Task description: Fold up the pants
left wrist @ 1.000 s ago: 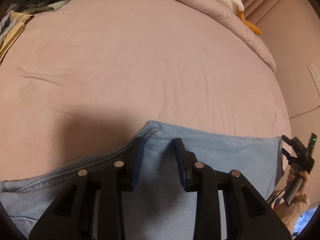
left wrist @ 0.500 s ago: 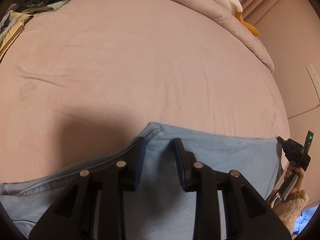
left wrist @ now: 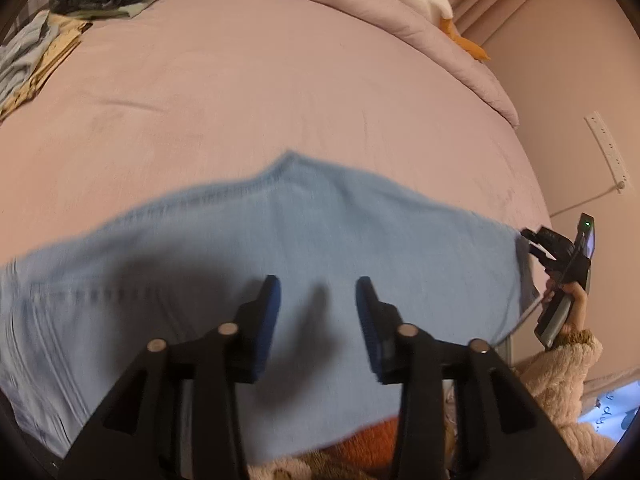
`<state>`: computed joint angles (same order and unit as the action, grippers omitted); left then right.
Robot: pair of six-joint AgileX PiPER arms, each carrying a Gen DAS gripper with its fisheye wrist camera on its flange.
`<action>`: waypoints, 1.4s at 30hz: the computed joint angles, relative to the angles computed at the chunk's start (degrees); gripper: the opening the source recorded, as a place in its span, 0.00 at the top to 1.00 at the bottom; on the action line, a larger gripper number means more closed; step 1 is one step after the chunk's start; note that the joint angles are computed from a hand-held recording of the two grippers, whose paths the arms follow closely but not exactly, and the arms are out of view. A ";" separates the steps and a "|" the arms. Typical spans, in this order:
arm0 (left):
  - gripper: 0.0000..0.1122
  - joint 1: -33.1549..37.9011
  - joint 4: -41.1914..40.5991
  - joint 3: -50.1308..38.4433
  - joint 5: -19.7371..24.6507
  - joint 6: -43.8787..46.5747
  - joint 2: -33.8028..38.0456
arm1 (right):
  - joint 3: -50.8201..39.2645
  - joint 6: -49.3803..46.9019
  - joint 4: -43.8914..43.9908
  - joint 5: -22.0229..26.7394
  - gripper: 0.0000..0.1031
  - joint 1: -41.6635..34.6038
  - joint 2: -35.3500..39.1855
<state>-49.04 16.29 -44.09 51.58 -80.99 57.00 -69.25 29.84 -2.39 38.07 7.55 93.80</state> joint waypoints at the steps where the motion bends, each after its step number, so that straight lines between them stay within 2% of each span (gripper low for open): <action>1: 0.63 -1.46 -0.27 0.18 0.40 -0.95 -0.66 | -0.02 -0.42 0.74 1.04 0.59 -0.10 -0.56; 2: 0.62 -3.09 -0.03 0.43 0.77 -2.27 -1.27 | 0.82 -0.70 1.44 1.38 0.46 -0.36 -1.77; 3: 0.58 -4.36 0.63 0.53 1.16 -3.73 -1.60 | 2.92 -0.94 2.03 1.03 0.44 -0.72 -4.18; 4: 0.54 -6.83 2.09 0.93 1.77 -6.84 -2.01 | 4.72 -1.37 2.05 0.80 0.44 -0.86 -6.18; 6: 0.50 -8.87 2.07 0.94 2.08 -7.56 -1.69 | 7.58 -1.29 0.53 1.43 0.44 -0.81 -9.60; 9: 0.50 -11.72 1.42 1.26 1.67 -7.16 -0.69 | 12.60 0.79 -2.80 2.88 0.44 -1.65 -14.94; 11: 0.50 -11.31 -0.33 2.33 -0.89 -6.18 -0.30 | 15.65 1.99 -4.11 4.29 0.44 -3.33 -17.52; 13: 0.50 -9.40 -3.57 3.10 -3.27 -3.35 0.72 | 18.22 -0.38 -2.24 3.38 0.44 -5.43 -19.05; 15: 0.50 -8.67 -4.90 3.65 -3.86 -2.48 1.68 | 19.93 -7.40 4.45 2.12 0.53 -8.32 -19.31; 17: 0.50 -7.11 -6.36 4.86 -5.25 -1.53 2.44 | 20.57 -13.59 10.41 1.32 0.84 -9.96 -19.01; 20: 0.50 -7.94 -5.04 5.20 -5.65 -3.67 1.79 | 21.26 -12.84 10.42 0.08 0.92 -9.95 -19.20; 25: 0.43 -3.65 -10.51 6.19 -8.03 2.13 0.05 | 23.71 -18.65 17.27 -2.37 0.93 -13.26 -18.68; 27: 0.43 -2.64 -11.46 5.60 -8.07 2.57 -0.15 | 24.80 -22.75 20.94 -2.91 0.90 -15.12 -19.15; 28: 0.42 -2.94 -10.23 5.06 -7.86 1.28 -0.54 | 25.32 -24.77 22.95 -1.83 0.78 -16.36 -20.48; 29: 0.40 -3.21 -9.10 4.18 -7.75 0.41 -0.04 | 25.98 -25.68 24.23 -0.94 0.56 -17.35 -21.79; 31: 0.26 -5.79 -4.33 2.43 -5.96 -4.06 -0.06 | 29.05 -31.32 30.77 -0.64 0.36 -21.03 -24.96; 34: 0.24 -9.17 0.42 0.07 -3.01 -8.23 0.46 | 32.41 -44.66 43.67 2.17 0.36 -26.67 -26.96; 36: 0.23 -11.20 2.62 -1.32 -0.86 -10.65 0.88 | 33.92 -53.14 51.60 3.69 0.36 -28.28 -25.65; 40: 0.21 -16.66 7.20 -3.70 4.84 -15.56 1.63 | 35.06 -61.21 61.58 1.45 0.36 -27.11 -21.26; 42: 0.21 -18.61 8.26 -3.78 7.15 -17.08 1.15 | 34.13 -61.53 62.27 0.13 0.36 -26.08 -20.63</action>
<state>-67.65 24.54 -47.87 58.73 -98.08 58.16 -35.13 -31.69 59.89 38.20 -18.53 73.16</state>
